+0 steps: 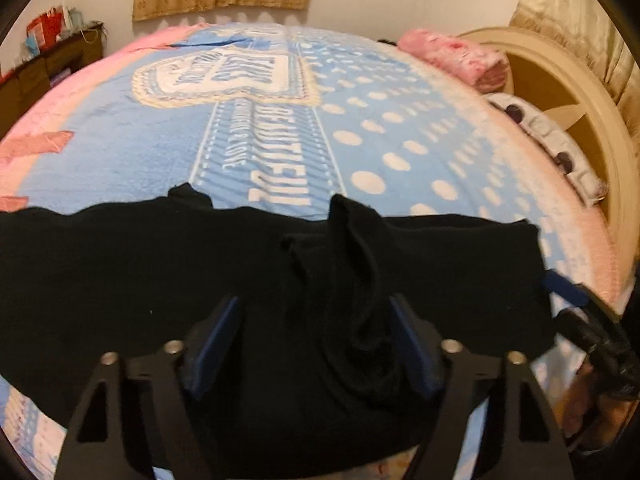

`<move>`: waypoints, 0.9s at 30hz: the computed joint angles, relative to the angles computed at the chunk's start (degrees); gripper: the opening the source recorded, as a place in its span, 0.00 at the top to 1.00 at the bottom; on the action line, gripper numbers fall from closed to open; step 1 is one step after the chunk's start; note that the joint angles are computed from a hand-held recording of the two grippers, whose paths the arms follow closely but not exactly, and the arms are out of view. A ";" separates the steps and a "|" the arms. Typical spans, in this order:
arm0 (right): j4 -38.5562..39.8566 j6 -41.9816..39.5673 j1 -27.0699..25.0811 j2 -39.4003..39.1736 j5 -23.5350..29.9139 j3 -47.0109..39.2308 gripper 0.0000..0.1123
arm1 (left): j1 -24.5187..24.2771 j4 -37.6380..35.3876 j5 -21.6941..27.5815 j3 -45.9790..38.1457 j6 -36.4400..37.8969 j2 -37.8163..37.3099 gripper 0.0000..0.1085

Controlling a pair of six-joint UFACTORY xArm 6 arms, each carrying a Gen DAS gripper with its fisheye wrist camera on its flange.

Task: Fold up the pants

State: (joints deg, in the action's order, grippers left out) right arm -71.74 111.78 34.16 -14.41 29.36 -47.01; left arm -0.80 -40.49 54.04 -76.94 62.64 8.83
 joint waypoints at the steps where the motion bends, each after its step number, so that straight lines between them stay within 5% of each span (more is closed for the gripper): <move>1: -0.14 0.83 0.00 -0.79 0.53 0.77 0.32 | 0.29 -0.27 0.49 0.50 -0.05 -0.69 0.32; 5: -1.86 2.32 1.37 -2.01 2.70 1.66 0.32 | 1.81 -2.76 -3.19 4.77 4.24 -4.59 0.32; 9: -4.84 0.18 -0.61 4.74 -7.27 -4.13 0.32 | 3.91 -3.63 -6.95 5.55 6.68 -5.26 0.31; 13: -1.39 -9.78 -0.60 15.83 -12.04 -15.33 0.32 | 5.12 -5.56 -11.94 5.31 9.22 -4.51 0.31; 17: 5.65 -21.61 1.08 23.08 -9.59 -23.87 0.33 | 6.75 -6.04 -9.65 2.57 7.56 -2.23 0.31; 19: 10.24 -27.76 1.80 25.82 -7.66 -26.80 0.49 | 6.91 -6.38 -9.12 2.24 7.71 -1.84 0.31; 21: 16.82 -34.80 1.69 27.92 -7.46 -28.26 0.76 | 6.99 -6.50 -8.53 1.78 7.70 -1.47 0.31; 27: 16.91 -35.31 2.24 27.11 -9.88 -27.29 0.92 | 7.95 -7.00 -7.66 0.35 6.17 -0.65 0.31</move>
State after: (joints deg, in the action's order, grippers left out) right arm -54.84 76.47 36.40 12.70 19.48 -74.31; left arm 7.15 -47.49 46.38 -76.59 68.80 8.18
